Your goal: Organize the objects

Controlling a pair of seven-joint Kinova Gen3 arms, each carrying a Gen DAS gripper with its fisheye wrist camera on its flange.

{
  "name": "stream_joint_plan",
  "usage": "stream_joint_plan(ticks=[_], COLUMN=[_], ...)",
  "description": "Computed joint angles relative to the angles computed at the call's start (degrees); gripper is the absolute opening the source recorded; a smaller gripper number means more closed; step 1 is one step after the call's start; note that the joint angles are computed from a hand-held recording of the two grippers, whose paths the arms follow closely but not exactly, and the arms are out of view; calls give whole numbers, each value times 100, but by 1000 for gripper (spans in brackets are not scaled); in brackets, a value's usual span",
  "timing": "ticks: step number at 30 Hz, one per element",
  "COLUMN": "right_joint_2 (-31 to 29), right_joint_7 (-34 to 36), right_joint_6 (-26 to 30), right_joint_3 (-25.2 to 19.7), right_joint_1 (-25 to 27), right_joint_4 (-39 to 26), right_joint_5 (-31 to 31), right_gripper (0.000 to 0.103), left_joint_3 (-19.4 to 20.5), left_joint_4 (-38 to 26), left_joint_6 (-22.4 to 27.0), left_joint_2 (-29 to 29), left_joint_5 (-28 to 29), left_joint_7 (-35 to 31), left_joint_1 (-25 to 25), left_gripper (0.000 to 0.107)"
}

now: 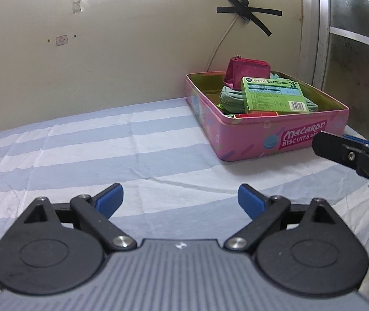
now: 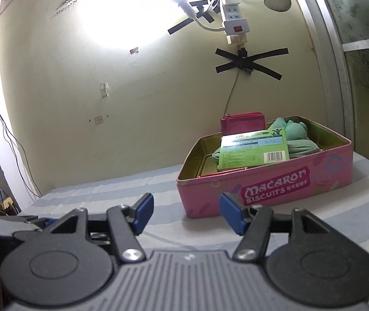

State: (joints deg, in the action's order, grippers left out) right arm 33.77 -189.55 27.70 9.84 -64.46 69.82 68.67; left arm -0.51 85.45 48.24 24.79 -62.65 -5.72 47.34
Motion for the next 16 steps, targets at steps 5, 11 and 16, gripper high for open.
stream_joint_plan(ticks=[5,11,16], right_joint_2=[-39,-83,-116], right_joint_7=[-94,-193,-347], right_joint_6=[80,174,190], right_joint_3=[8,-97,-141], right_joint_1=[-66,-54,-29], right_joint_4=[51,120,196], right_joint_5=[119,271,441], right_gripper=[61,62,72], left_joint_3=[7,59,74], left_joint_4=[68,157,205], left_joint_6=[16,-133,-173], left_joint_2=[-42,-100,-119], left_joint_5=[-70,-107,-215], left_joint_7=[77,52,107], left_joint_1=[31,-6,27], left_gripper=[100,101,103])
